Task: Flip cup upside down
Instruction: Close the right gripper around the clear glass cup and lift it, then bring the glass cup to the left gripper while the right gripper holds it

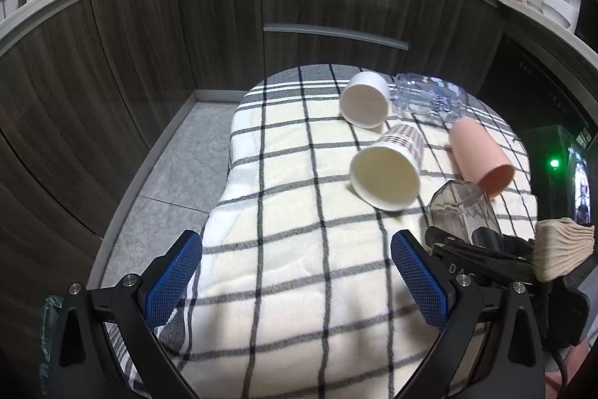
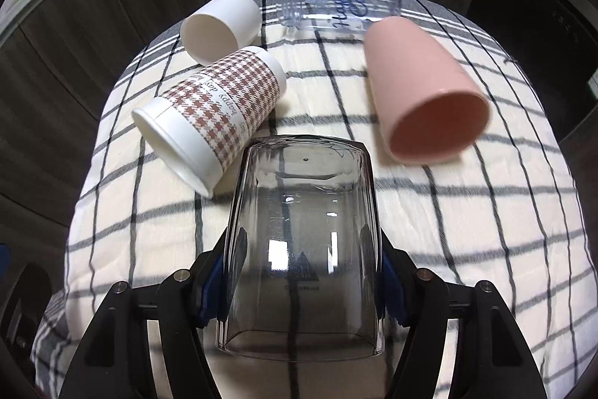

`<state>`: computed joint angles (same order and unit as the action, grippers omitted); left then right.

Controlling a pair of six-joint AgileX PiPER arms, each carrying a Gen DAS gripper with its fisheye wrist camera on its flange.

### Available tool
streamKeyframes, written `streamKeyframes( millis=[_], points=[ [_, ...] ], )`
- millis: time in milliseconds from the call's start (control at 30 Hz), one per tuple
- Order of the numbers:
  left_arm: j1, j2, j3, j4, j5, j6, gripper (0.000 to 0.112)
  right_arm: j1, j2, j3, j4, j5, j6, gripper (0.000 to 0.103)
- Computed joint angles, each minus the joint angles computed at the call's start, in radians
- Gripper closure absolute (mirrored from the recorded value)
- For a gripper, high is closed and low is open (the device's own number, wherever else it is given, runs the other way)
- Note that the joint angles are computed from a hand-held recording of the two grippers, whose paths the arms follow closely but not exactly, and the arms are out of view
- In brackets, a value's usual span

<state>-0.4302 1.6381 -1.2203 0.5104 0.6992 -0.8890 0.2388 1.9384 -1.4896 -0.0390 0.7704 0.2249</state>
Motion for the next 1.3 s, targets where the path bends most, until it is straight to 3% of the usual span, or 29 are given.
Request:
streamKeyframes(
  millis=[500,833,1133,1200,1267,1300],
  points=[
    [-0.243,-0.068,0.041,0.007,0.124,-0.153,0.01,-0.108,-0.34,0.369,0.051,-0.029,-0.17,0.036],
    [-0.335,-0.065,0.063,0.092,0.203,-0.284,0.01,-0.119,-0.371,0.475,0.024,-0.047,-0.191,0.036],
    [-0.327,-0.061,0.075,0.116,0.207,-0.325,0.01,-0.103,-0.362,0.493,0.018,-0.061,-0.184,0.035],
    [-0.326,-0.069,0.074,0.116,0.214,-0.33,0.01,-0.118,-0.37,0.487,0.053,-0.046,-0.213,0.031],
    [-0.331,-0.074,0.065,0.116,0.223,-0.331,0.01,-0.132,-0.402,0.494,0.065,-0.047,-0.221,0.017],
    [-0.336,-0.075,0.058,0.119,0.229,-0.329,0.01,-0.146,-0.427,0.497,0.08,-0.048,-0.234,0.016]
  ],
)
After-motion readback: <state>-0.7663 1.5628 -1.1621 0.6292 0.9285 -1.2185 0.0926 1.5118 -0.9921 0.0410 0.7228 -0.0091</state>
